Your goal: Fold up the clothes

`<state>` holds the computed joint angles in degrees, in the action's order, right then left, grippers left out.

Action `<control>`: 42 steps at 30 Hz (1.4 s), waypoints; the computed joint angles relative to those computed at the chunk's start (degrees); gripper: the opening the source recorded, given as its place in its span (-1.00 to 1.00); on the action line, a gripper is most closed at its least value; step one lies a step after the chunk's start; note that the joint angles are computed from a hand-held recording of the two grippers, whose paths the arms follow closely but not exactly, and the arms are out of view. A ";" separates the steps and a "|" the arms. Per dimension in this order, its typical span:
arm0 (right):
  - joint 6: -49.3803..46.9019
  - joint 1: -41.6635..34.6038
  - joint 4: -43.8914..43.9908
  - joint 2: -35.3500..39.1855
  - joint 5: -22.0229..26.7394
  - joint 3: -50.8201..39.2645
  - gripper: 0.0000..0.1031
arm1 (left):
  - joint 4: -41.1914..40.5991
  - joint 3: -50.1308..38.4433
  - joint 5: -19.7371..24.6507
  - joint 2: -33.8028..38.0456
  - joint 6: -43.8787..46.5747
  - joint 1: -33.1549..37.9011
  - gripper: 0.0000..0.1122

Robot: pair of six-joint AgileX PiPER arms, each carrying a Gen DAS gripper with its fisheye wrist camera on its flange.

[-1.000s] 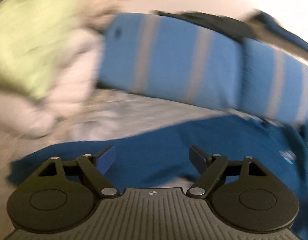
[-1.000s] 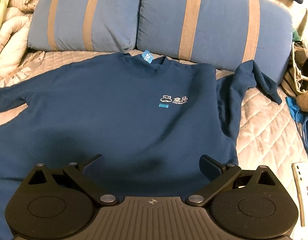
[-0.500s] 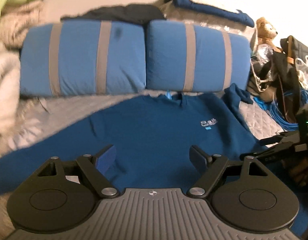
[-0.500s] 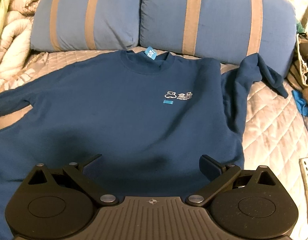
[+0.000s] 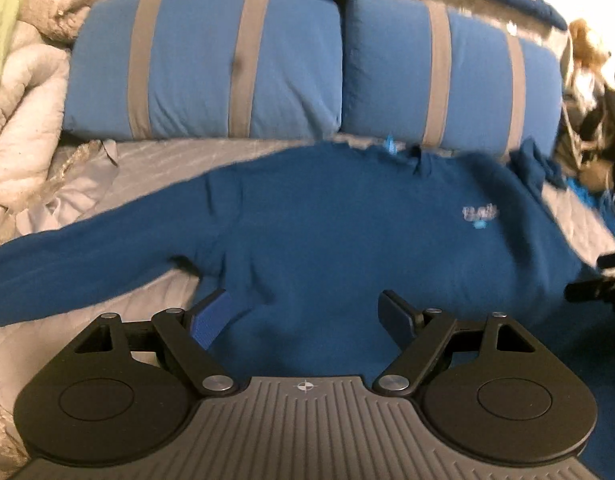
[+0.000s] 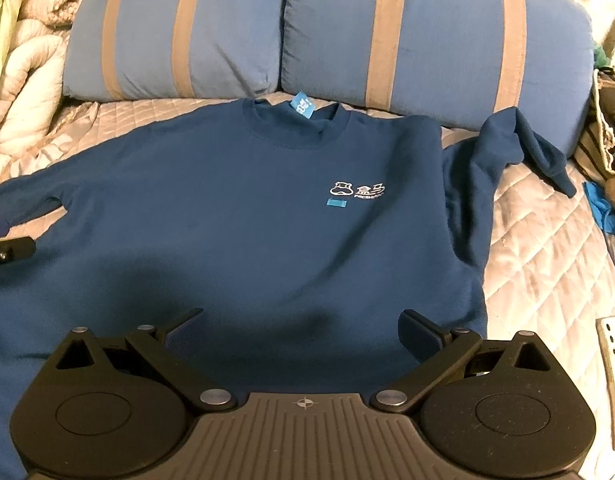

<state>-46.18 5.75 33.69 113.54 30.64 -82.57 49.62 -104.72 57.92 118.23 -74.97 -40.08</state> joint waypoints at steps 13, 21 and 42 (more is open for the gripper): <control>4.93 -0.53 -2.95 2.47 6.06 -4.90 0.95 | -2.35 9.41 -9.94 -5.25 -7.41 3.50 0.44; 3.35 -3.36 1.37 1.56 5.94 -4.25 0.97 | -0.88 13.38 -13.83 -7.24 -11.44 3.92 0.44; 21.53 -17.69 1.42 32.26 14.68 -49.33 0.64 | -4.96 10.38 -12.52 -5.49 -7.44 4.78 0.44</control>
<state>-24.65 -11.94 35.11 145.80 45.32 -131.90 44.66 -94.34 45.40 112.73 -82.41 -35.31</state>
